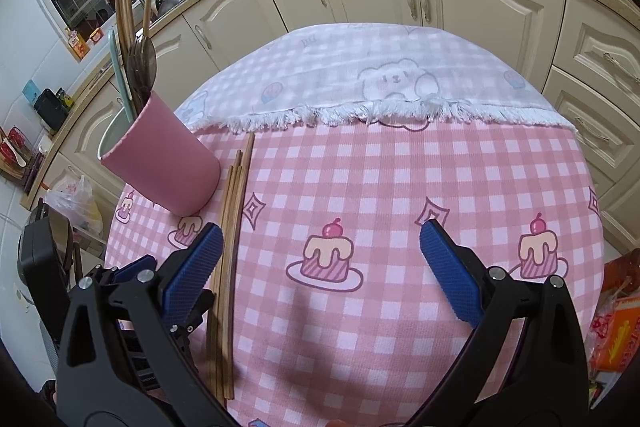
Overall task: Organize utensils
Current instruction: 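Move both open tools back to the remaining chopstick bundle, then grasp one chopstick with the right tool while the left tool grasps another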
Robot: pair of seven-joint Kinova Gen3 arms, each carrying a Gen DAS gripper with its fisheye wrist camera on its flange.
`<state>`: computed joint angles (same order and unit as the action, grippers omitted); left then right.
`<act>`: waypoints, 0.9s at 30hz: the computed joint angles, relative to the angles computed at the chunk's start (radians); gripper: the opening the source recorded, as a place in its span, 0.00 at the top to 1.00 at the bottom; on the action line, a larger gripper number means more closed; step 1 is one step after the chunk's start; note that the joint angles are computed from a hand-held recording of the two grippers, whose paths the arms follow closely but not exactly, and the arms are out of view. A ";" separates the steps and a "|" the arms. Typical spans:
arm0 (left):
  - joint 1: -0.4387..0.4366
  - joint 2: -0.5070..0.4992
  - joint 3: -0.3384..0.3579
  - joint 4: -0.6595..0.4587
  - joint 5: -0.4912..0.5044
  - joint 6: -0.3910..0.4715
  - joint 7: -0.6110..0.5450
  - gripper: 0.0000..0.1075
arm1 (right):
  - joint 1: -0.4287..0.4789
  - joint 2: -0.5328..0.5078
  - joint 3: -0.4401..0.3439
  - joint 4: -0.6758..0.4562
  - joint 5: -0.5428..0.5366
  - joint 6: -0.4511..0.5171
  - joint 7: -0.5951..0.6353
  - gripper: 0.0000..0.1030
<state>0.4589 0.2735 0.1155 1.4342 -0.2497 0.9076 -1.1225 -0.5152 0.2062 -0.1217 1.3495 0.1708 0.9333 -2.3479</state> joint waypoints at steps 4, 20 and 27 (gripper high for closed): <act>0.046 0.006 -0.024 0.006 -0.068 -0.019 0.085 0.13 | -0.002 0.007 -0.002 -0.010 -0.003 0.006 0.005 0.06; 0.021 0.004 -0.007 0.005 -0.069 0.003 0.046 0.19 | -0.034 0.048 -0.006 -0.082 0.015 0.092 0.036 0.06; -0.028 -0.034 0.006 0.052 -0.011 -0.037 -0.056 0.24 | -0.101 0.173 -0.006 -0.239 0.011 0.255 0.168 0.09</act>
